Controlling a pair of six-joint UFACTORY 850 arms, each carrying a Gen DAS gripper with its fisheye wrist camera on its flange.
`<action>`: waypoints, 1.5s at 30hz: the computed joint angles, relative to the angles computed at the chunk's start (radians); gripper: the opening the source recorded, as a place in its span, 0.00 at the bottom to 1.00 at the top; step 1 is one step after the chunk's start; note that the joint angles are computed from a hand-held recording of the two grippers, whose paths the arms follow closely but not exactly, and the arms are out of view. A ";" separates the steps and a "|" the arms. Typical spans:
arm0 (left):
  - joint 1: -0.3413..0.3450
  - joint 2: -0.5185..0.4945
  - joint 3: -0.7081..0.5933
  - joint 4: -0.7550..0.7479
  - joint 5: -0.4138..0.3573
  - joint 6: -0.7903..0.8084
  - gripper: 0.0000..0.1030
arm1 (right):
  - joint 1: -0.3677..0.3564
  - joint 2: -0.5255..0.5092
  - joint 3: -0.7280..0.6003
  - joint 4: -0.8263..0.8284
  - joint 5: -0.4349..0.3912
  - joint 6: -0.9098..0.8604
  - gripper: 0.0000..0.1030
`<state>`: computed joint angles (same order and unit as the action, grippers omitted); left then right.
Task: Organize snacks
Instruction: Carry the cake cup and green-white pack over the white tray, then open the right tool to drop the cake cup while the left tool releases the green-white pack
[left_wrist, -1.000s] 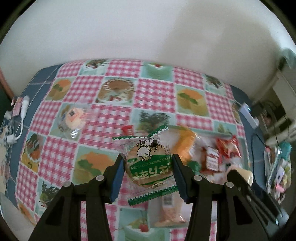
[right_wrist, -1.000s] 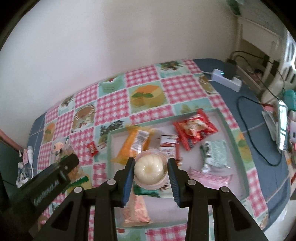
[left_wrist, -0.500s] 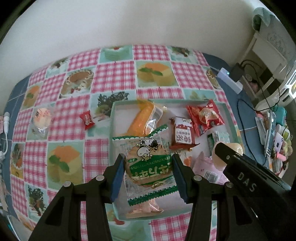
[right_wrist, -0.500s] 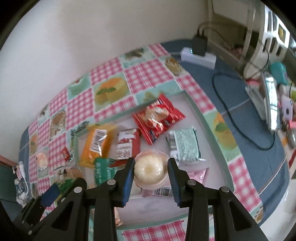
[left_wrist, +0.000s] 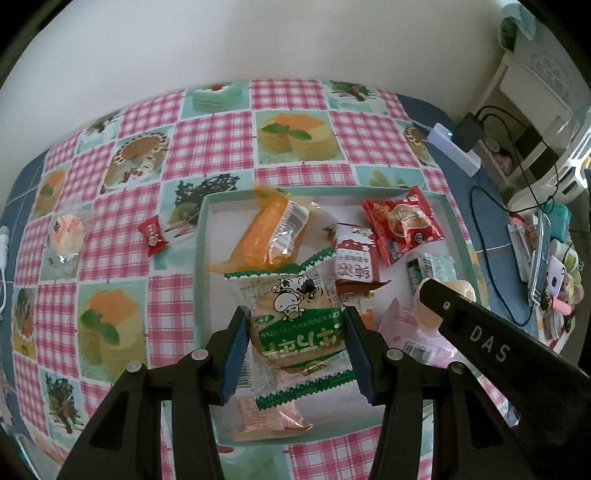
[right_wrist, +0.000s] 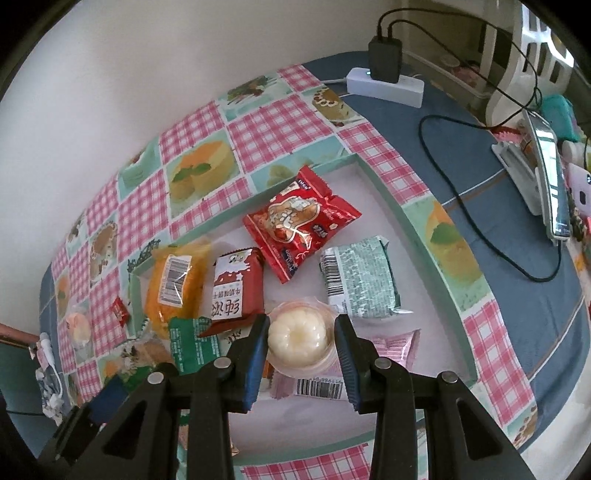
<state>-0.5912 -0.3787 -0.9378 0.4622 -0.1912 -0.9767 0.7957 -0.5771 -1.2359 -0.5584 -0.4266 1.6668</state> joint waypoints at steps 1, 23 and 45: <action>-0.004 0.000 0.000 0.018 0.002 -0.013 0.51 | 0.000 0.003 0.003 -0.006 -0.004 0.010 0.38; 0.024 -0.004 -0.004 0.061 -0.064 -0.115 0.63 | -0.008 -0.008 -0.005 0.075 -0.001 -0.065 0.39; 0.219 0.042 0.094 0.152 -0.149 -0.376 0.90 | 0.061 -0.107 -0.158 0.072 -0.076 -0.215 0.76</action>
